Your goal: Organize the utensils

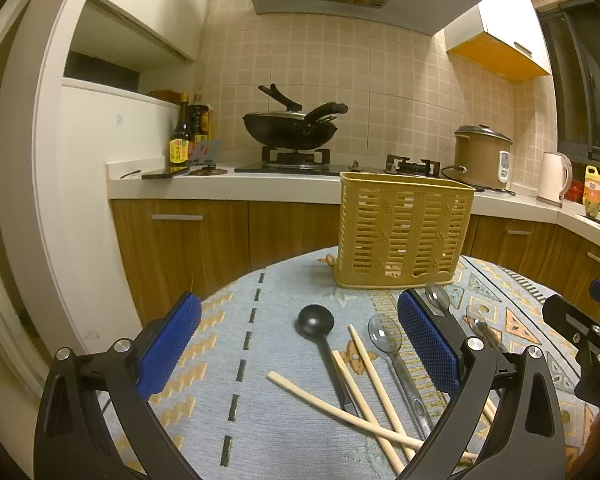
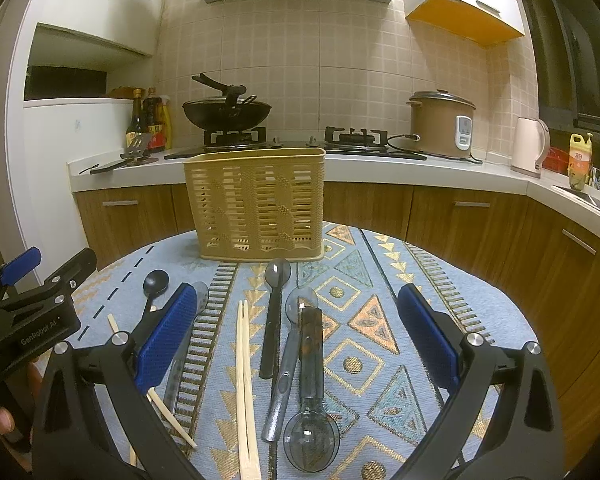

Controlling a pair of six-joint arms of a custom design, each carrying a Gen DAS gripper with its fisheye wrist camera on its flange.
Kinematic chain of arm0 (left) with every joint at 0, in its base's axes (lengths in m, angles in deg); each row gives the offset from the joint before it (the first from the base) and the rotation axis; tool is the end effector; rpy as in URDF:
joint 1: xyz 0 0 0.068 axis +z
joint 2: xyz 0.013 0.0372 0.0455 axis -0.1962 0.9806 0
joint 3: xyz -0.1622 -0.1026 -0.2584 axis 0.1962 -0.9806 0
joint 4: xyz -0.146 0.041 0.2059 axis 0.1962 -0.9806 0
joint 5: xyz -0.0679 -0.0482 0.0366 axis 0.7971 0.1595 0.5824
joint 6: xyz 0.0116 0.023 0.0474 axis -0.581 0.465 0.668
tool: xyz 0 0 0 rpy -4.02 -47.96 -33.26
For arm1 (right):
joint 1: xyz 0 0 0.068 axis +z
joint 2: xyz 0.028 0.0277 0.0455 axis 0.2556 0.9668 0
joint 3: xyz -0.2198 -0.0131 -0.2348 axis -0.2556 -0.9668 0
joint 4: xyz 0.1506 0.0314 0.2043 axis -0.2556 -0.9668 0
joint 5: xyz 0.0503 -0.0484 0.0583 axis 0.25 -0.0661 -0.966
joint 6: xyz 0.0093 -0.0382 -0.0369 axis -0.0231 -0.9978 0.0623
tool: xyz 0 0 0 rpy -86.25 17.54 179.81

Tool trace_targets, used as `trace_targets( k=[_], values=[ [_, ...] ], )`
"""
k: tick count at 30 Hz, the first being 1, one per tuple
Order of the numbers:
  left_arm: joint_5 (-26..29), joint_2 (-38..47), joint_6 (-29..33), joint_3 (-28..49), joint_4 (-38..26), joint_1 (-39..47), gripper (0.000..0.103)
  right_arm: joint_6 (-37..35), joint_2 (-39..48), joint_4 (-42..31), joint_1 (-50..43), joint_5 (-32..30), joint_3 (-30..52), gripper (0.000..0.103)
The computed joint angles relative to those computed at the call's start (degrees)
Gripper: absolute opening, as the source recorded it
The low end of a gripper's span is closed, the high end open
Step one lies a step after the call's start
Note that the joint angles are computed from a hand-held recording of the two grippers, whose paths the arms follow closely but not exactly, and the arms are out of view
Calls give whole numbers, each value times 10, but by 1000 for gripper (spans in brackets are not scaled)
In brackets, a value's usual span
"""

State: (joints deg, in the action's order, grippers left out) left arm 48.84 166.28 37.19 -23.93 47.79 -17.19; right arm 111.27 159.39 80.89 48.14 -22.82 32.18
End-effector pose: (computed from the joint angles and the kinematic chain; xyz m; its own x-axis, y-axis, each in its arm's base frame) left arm 0.3306 -0.0427 0.1490 -0.2741 0.0674 -0.9593 0.3425 0.9390 -0.0318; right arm 0.2614 0.1377 0.1243 -0.2961 0.0997 -0.9499 0.4001 0.9160 -0.0285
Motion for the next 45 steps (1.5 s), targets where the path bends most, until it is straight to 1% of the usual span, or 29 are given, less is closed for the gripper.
trace_targets(
  k=[25, 29, 31, 33, 35, 36, 37, 39, 40, 41, 42, 44, 45],
  values=[
    [-1, -4, 0, -2, -2, -1, 95, -2, 6, 5, 7, 8, -1, 96],
    [-1, -4, -2, -1, -5, -1, 95, 11, 5, -7, 10, 24, 2, 96],
    [7, -6, -8, 7, -23, 4, 95, 18, 6, -11, 11, 34, 4, 96],
    [26, -9, -14, 25, -62, 13, 95, 38, 9, -16, 11, 44, 5, 96],
    [48, -12, -15, 59, -139, 25, 95, 67, 6, -46, 9, 55, 12, 96],
    [60, -13, -11, 84, -195, 33, 95, 73, 4, -38, 4, 44, 6, 96],
    [71, -11, -6, 103, -231, 40, 95, 75, 0, -37, -2, 27, 2, 96],
    [94, -6, 9, 144, -306, 56, 94, 96, -14, -68, -20, -4, 4, 96],
    [102, -1, 24, 177, -366, 63, 93, 103, -21, -89, -30, -23, 7, 96],
    [105, 3, 35, 194, -396, 65, 92, 104, -26, -105, -39, -43, 11, 96],
    [116, 10, 57, 228, -453, 68, 89, 106, -35, -136, -52, -70, 20, 96],
    [127, 28, 90, 278, -529, 68, 87, 109, -47, -208, -72, -103, 49, 96],
    [128, 40, 105, 310, -576, 66, 82, 104, -50, -232, -79, -118, 61, 95]
  ],
)
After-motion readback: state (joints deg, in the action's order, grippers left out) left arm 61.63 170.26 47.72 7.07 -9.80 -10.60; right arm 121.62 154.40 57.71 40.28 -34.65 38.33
